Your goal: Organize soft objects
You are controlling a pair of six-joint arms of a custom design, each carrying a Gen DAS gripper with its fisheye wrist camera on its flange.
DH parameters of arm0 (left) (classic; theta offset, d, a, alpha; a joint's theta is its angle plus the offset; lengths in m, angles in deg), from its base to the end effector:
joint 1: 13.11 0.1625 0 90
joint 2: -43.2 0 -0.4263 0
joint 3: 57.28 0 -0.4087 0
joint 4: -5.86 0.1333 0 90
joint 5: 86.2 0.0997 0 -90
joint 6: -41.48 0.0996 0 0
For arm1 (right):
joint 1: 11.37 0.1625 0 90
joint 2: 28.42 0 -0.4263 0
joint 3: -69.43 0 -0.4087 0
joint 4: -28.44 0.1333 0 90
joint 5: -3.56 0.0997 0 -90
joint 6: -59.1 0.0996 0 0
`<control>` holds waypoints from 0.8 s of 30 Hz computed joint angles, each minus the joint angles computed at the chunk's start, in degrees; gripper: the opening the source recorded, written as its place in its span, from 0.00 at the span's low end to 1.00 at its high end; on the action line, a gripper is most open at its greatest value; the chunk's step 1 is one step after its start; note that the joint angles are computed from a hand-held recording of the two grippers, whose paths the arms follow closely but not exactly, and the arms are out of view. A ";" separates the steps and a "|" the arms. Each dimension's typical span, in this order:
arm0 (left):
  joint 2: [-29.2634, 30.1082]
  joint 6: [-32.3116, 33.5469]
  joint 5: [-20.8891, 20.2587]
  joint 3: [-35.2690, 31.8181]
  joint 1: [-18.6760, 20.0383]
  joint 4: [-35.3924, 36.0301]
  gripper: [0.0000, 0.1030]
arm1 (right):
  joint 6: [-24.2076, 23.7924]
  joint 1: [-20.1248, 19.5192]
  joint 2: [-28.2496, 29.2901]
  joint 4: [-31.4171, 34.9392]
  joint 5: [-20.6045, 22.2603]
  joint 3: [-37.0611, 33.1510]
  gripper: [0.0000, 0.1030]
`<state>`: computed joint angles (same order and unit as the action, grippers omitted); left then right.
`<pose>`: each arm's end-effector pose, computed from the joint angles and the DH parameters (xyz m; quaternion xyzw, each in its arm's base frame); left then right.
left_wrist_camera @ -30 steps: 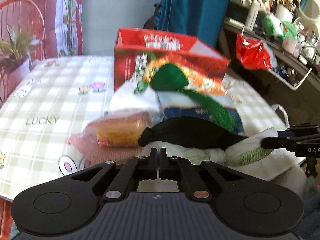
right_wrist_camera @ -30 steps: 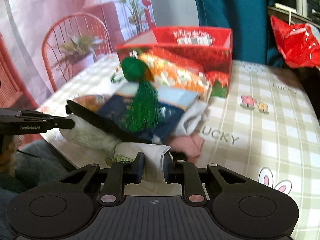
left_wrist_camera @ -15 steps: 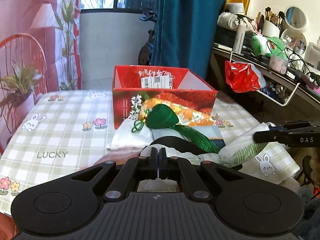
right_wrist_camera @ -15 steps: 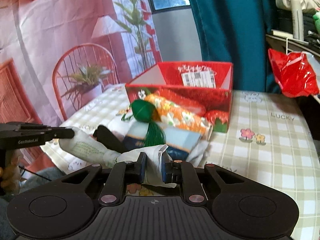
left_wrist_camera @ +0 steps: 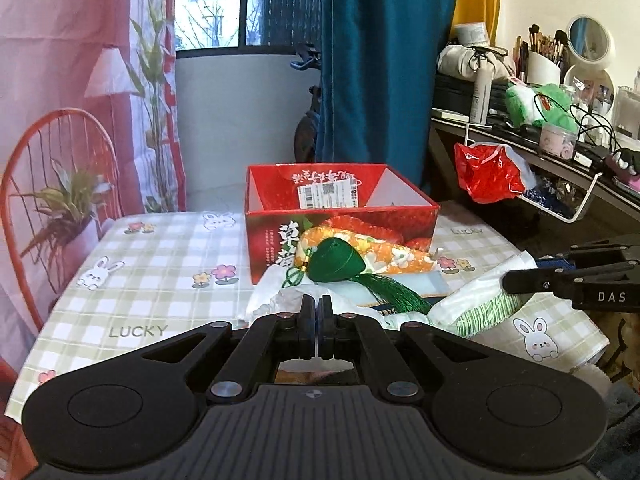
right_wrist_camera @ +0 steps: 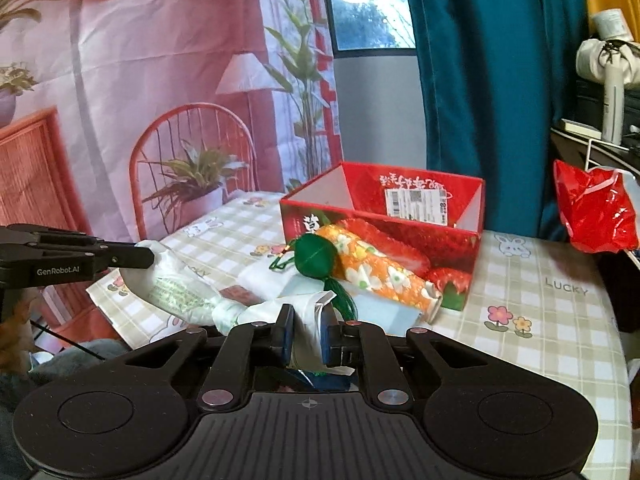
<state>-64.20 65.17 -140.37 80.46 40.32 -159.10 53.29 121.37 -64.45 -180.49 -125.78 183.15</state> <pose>-0.0564 -0.3976 0.3754 0.3409 0.8200 -0.3909 0.2423 0.4300 -0.3619 0.0218 0.2543 -0.8521 0.4143 0.1938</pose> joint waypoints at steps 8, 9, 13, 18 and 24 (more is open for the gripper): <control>0.97 1.95 1.72 1.05 -1.60 -2.57 0.02 | -2.11 0.32 0.37 -4.04 1.19 1.11 0.11; 1.59 2.22 1.49 0.88 -1.26 -3.08 0.02 | -2.24 0.14 0.39 -4.52 1.28 1.25 0.11; 4.80 3.00 -0.64 -1.15 0.92 -5.16 0.02 | -2.69 -1.06 0.44 -5.45 1.86 1.55 0.11; 11.21 4.45 -2.43 -5.82 2.59 -8.42 0.02 | -4.97 -3.61 -0.03 -4.87 3.33 -0.29 0.11; 20.71 6.61 -3.74 -14.01 3.55 -13.23 0.02 | -11.22 -6.34 -0.52 -1.48 4.24 -5.75 0.11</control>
